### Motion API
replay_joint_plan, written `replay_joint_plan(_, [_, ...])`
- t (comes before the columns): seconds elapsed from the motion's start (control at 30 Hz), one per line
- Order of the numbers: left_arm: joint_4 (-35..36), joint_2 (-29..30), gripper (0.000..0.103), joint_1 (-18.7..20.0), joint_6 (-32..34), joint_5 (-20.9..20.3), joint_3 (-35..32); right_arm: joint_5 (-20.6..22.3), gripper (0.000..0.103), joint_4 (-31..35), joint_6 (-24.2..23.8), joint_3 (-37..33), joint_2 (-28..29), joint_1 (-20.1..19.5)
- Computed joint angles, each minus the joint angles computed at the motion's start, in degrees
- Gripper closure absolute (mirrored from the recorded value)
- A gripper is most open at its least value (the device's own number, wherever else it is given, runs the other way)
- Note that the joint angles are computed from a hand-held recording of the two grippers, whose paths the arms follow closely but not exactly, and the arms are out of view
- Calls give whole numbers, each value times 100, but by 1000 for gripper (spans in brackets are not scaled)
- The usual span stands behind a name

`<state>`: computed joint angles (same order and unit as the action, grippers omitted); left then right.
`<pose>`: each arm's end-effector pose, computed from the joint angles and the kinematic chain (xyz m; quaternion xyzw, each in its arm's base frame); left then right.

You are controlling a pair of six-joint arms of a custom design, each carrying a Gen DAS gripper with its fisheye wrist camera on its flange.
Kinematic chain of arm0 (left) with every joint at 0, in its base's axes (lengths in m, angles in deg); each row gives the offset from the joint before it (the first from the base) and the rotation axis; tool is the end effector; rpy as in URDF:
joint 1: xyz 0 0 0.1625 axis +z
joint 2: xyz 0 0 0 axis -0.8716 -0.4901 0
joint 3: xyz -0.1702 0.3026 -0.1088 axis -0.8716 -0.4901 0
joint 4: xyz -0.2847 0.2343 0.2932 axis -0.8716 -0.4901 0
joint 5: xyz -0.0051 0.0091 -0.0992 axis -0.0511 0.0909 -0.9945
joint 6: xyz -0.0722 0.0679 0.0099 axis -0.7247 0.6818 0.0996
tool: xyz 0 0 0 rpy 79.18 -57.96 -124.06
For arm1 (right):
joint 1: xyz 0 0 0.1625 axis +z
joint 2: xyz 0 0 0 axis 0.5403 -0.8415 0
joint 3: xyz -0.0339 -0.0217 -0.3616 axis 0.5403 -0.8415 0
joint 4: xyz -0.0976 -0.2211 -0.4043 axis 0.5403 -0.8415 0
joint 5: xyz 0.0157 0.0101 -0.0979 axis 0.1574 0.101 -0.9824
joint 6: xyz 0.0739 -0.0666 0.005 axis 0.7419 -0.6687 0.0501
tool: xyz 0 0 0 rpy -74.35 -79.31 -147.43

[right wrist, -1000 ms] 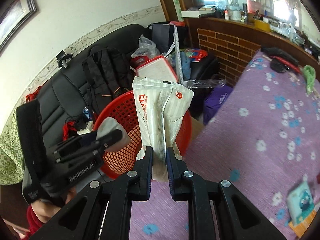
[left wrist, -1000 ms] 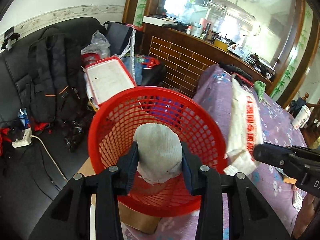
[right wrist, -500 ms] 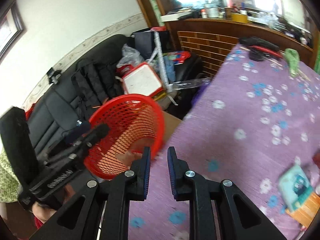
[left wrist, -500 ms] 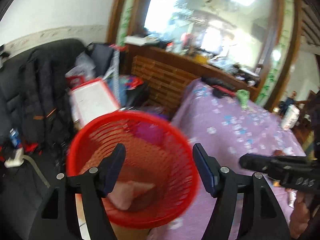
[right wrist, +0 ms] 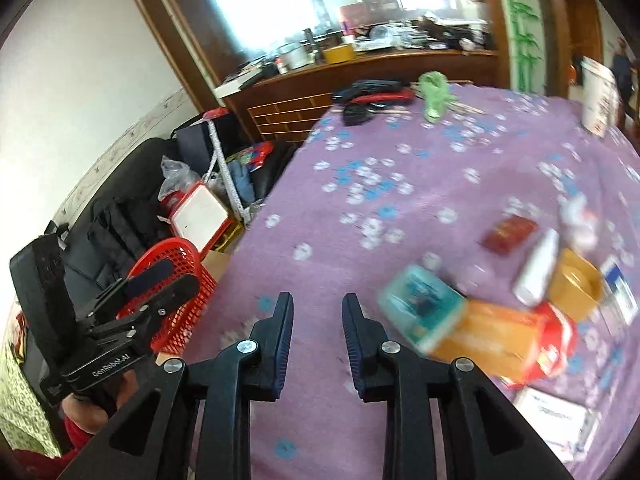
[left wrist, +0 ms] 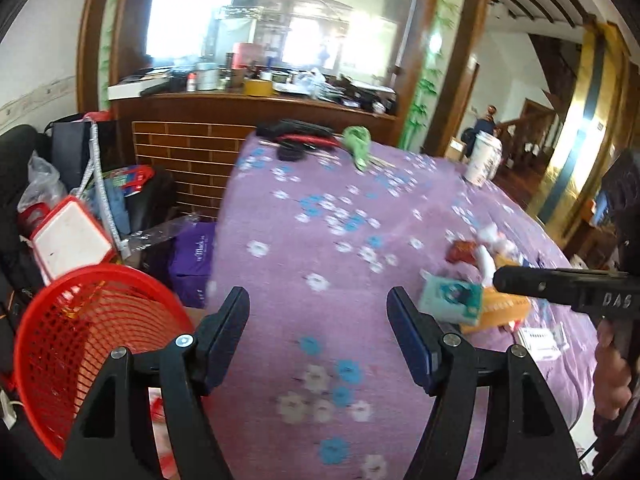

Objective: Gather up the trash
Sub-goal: 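Carry both items over the red wastebasket and open both tools to drop them, then grasp the green tissue pack with the left tool while the right reaches the white medicine box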

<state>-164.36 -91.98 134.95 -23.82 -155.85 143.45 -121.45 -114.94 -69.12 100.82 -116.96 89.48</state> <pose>-0.0430 -0.6894 0.3886 0.4111 0.8751 -0.2344 0.1016 0.4402 -0.5860 0.0216 -0.0158 -0.8913 0.3861 0.2374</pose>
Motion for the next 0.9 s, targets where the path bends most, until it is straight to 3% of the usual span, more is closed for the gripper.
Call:
replay_joint_plan(0.13, [-69, -417, 33, -168, -281, 49, 672, -132, 76, -293, 176, 1132, -747, 40])
replay_joint_plan(0.27, [-281, -892, 31, -530, -488, 513, 1437, -251, 76, -949, 86, 2268, -1492, 44])
replay_joint_plan(0.43, [-380, -1044, 29, -986, -994, 965, 1902, -315, 76, -2119, -276, 3575, -2364, -114])
replay_joint_plan(0.63, [-196, -661, 28, -1415, -1760, 1471, 1911, 417, 76, -2782, -491, 4612, -3216, -614])
replay_joint_plan(0.77, [-85, -336, 28, -1471, -2456, 1547, 1670, 977, 75, -2845, -719, 4934, -3552, -984])
replay_joint_plan(0.9, [-47, -77, 28, -1529, -3140, 1901, 1465, 1511, 74, -2781, -893, 5070, -3728, -1282])
